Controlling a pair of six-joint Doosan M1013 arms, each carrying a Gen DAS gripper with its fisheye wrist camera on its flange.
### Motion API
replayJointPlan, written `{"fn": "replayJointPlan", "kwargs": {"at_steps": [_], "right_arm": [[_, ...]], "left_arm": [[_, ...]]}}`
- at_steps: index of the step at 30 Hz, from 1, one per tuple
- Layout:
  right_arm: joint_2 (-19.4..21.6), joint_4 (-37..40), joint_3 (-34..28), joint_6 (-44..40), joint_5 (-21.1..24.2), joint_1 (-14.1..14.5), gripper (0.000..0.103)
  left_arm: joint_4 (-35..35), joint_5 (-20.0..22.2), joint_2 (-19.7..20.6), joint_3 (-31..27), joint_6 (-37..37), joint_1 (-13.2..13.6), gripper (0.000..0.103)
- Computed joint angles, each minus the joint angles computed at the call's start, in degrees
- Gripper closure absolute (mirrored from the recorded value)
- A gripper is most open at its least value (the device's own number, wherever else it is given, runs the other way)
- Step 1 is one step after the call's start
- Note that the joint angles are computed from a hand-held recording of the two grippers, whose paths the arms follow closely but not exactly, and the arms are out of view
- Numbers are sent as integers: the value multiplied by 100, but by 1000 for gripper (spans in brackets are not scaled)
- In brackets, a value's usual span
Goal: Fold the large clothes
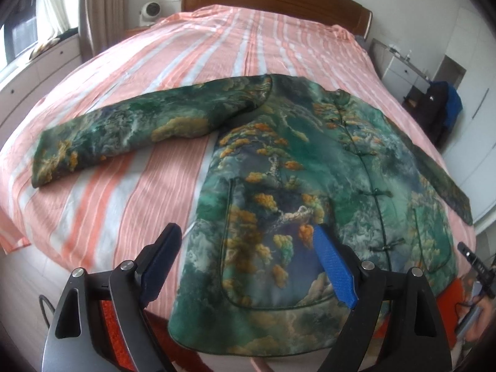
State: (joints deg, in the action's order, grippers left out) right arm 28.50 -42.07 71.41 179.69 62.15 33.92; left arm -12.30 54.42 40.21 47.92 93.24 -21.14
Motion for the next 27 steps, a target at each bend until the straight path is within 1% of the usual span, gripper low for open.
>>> {"fn": "replayJointPlan", "kwargs": {"at_steps": [3,5,7,10,12,15,20,25,27], "right_arm": [[-18,-18,59,142,-13,50,20],[-47,-113,121,184,-43,68,20],[-8,-211,27,145,-18,150,20],[81,-324,-182,-18,4,246,16],[155,-410,-356,-132,-15,307,13],[226,-376,-532,-305,-147,328,12],[360,-458,-781,-569,-162,390,12],[405,-386,-831,-623,-269,403,11],[410,-349,-831,-613,-325,407,9]], "left_arm": [[-107,-32,-37,84,17,23,15],[-82,-108,-71,139,12,4,12],[68,-305,-140,235,-15,-46,8],[515,-869,-290,482,-239,-146,6],[704,-1113,-349,573,-369,-187,5],[684,-1396,-425,673,-336,-206,4],[594,-1551,-530,768,-191,-248,1],[447,-1451,-557,731,319,-291,0],[267,-1542,-596,801,559,-293,0]]}}
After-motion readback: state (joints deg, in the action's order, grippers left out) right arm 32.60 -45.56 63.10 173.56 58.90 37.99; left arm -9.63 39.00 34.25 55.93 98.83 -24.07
